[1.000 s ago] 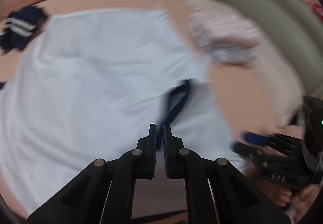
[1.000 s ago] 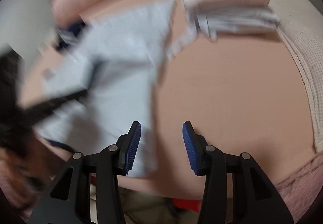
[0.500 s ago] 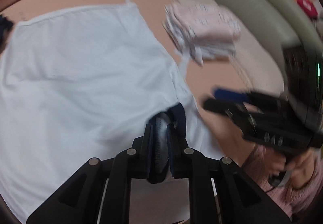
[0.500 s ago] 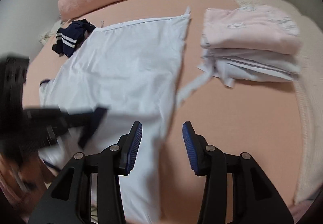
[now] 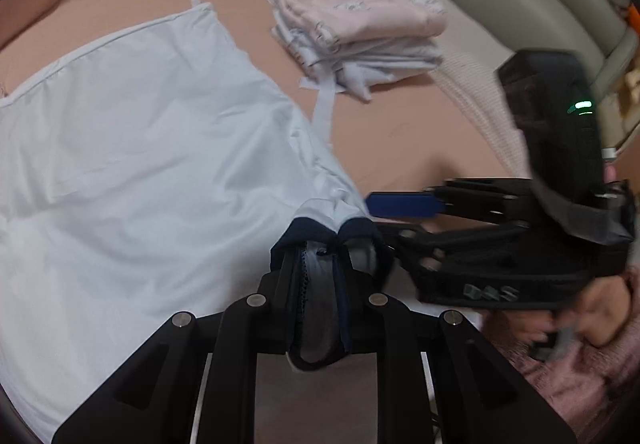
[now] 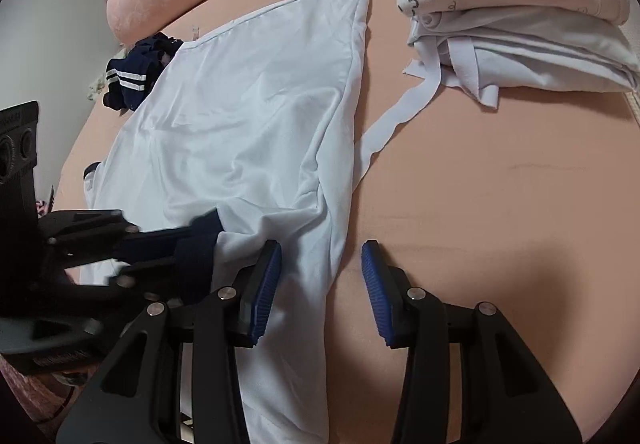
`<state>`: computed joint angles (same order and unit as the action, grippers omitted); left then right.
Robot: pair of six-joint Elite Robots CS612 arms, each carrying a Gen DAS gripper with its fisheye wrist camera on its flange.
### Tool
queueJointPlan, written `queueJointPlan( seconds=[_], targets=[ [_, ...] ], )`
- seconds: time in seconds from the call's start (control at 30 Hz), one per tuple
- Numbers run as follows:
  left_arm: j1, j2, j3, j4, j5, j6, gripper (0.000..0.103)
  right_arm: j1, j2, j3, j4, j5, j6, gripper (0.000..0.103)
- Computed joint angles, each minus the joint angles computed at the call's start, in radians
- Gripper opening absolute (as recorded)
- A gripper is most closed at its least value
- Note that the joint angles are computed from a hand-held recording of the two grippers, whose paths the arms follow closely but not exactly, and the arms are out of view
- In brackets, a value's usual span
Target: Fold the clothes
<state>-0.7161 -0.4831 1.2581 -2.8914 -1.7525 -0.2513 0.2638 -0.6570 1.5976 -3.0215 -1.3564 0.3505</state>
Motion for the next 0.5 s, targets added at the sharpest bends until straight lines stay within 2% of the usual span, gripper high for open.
queueJointPlan(
  seconds=[0.1,0.27,0.3,0.33,0.4,0.5],
  targets=[
    [-0.003,0.014,-0.015,-0.036,0.081,-0.090,0.018,-0.002,0.003,-0.002,-0.007,0.012,0.000,0.045],
    [0.006,0.016,0.012,-0.187,0.188,-0.295,0.018,-0.003,0.000,0.003,-0.009,0.009,-0.024,0.045],
    [0.008,0.012,0.019,-0.190,0.201,-0.317,0.018,-0.004,-0.001,0.005,-0.009,0.008,-0.028,0.045],
    [0.015,0.010,0.024,-0.198,0.178,-0.330,0.018,-0.005,-0.004,0.007,-0.009,0.010,-0.027,0.045],
    [0.028,0.005,0.036,-0.212,0.085,-0.311,0.018,-0.009,-0.009,0.016,-0.035,0.018,-0.015,0.044],
    [0.015,-0.016,0.065,-0.186,0.091,-0.187,0.018,-0.013,-0.016,0.033,-0.097,0.009,0.002,0.045]
  ],
)
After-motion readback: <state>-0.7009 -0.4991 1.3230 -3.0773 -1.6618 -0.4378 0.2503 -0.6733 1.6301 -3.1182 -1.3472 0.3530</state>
